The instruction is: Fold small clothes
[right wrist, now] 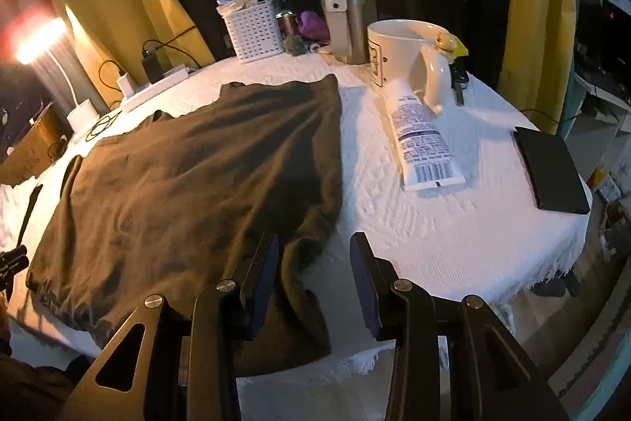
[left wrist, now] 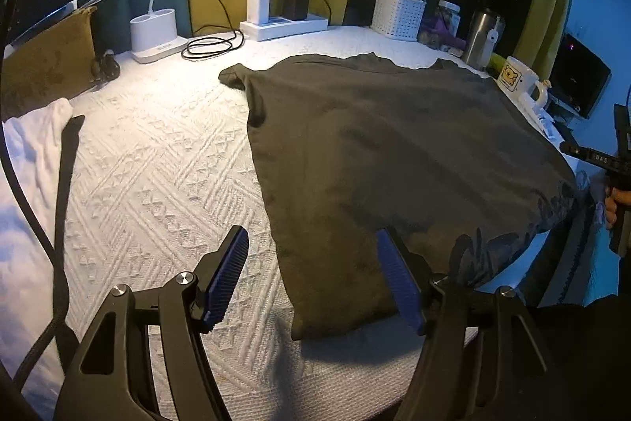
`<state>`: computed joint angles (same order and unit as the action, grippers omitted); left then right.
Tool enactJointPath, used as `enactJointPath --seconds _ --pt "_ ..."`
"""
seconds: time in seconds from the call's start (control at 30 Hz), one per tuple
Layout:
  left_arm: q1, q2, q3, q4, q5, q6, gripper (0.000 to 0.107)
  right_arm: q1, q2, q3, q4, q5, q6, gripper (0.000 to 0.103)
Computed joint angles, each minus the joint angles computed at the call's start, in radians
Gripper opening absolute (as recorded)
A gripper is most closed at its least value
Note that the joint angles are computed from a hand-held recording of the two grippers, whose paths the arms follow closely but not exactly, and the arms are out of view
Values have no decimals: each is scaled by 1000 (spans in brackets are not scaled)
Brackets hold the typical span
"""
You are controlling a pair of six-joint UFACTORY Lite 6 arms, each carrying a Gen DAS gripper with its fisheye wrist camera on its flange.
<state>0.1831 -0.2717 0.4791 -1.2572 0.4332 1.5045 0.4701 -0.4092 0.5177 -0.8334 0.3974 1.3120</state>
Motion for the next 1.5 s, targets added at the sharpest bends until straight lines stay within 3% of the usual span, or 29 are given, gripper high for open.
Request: enactJointPath --seconds 0.17,0.23,0.3,0.33,0.47,0.6,0.7,0.87,1.0,1.13,1.2,1.23,1.33,1.37,1.43,1.47,1.5 --pt "-42 60 -5 -78 -47 77 66 -40 77 -33 -11 -116 16 39" --pt "-89 59 -18 -103 -108 104 41 -3 85 -26 -75 -79 81 35" --pt "-114 59 -18 -88 -111 99 11 -8 96 -16 -24 -92 28 8" --pt "-120 50 -18 -73 -104 84 6 3 99 -10 -38 -69 42 8" --pt "-96 -26 -13 24 -73 -45 5 118 94 33 -73 143 94 7" --pt "-54 -33 7 88 -67 -110 5 151 85 18 -94 274 117 4" --pt "-74 38 7 91 -129 -109 5 116 39 -48 -113 229 153 3" --pt "-70 25 -16 143 -135 -136 5 147 54 -43 -137 275 174 4" --pt "-50 25 -6 229 -114 -209 6 147 80 -29 -128 368 179 4" --pt "23 45 40 285 -12 -242 11 85 31 -48 -102 329 141 8" --pt "54 51 64 312 15 -271 32 73 43 -38 -110 316 143 10" --pt "60 42 67 328 5 -298 37 67 49 -33 -112 302 142 10" --pt "96 68 117 321 29 -319 42 65 96 6 -135 272 156 10" --pt "92 86 142 318 29 -331 42 64 114 21 -141 265 161 12" --pt "59 119 182 332 -3 -358 43 59 147 53 -149 249 165 32" --pt "31 148 213 339 -26 -375 43 55 164 70 -160 244 173 69" --pt "15 179 241 334 -36 -374 43 55 164 71 -186 241 198 94"
